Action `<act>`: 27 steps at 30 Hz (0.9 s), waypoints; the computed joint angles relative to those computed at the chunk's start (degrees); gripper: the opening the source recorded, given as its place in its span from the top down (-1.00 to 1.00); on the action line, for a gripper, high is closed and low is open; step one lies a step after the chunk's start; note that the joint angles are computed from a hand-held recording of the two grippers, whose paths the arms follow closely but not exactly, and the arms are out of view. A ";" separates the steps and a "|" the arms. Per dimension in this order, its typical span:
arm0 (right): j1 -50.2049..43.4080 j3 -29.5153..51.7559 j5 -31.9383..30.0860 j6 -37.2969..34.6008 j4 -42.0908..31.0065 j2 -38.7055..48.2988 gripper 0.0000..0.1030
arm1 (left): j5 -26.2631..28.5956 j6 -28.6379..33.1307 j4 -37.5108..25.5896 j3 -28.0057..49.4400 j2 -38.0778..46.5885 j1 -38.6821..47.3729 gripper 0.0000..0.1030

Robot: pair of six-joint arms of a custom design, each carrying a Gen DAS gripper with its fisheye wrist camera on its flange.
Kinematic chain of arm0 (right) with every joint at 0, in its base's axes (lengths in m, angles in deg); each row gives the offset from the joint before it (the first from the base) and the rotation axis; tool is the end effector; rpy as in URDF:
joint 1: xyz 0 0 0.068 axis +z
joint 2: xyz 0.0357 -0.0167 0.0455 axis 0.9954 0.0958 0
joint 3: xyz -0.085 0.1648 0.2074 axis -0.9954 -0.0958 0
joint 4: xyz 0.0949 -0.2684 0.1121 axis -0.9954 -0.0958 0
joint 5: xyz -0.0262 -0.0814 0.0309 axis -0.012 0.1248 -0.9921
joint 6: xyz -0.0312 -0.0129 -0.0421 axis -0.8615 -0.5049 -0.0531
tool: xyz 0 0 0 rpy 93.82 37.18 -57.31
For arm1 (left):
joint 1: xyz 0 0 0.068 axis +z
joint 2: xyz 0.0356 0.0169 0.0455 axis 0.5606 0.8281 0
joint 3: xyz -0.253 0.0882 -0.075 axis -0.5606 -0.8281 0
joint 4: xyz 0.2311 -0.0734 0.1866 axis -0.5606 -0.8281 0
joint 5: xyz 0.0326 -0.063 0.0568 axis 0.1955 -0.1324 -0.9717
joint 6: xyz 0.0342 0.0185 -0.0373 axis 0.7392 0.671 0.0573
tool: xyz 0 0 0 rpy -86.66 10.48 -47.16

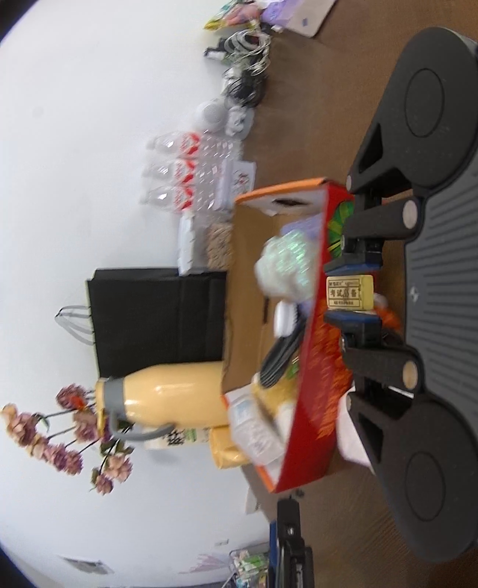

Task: Organize objects
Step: 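Lower the USB cable and yellow box into the cardboard box and open both grippers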

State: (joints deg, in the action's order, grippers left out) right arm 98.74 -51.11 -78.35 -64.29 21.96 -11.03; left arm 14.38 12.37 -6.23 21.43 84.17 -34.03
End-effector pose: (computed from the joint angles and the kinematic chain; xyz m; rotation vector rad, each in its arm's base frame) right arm 0.1852 0.0555 0.1455 -0.4834 1.9573 0.3380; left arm 0.1197 -0.2140 0.1675 -0.1174 1.9697 0.0305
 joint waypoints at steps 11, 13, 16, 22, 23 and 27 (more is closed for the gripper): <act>8.53 11.94 5.34 2.11 9.10 15.54 0.62 | 5.29 20.74 19.53 7.40 6.25 9.15 0.04; 8.80 14.41 6.06 2.35 10.68 19.65 0.62 | 6.71 21.18 20.63 8.89 8.14 11.07 0.04; 9.35 17.51 7.42 2.80 12.93 25.41 0.62 | 8.79 20.99 21.70 10.54 10.79 14.07 0.05; 8.51 23.09 8.15 3.63 15.79 35.36 0.62 | 13.28 20.78 23.88 13.17 15.73 19.28 0.07; 8.29 23.81 8.14 3.73 16.19 36.69 0.62 | 13.98 20.88 24.22 13.72 16.52 19.99 0.07; 7.58 26.40 8.21 3.47 16.99 41.78 0.62 | 15.72 22.18 24.67 16.05 20.01 21.56 0.07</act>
State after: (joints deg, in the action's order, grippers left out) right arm 106.32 -24.71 -70.14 -60.82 38.95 30.76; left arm 30.10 34.54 18.44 37.48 104.19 -12.48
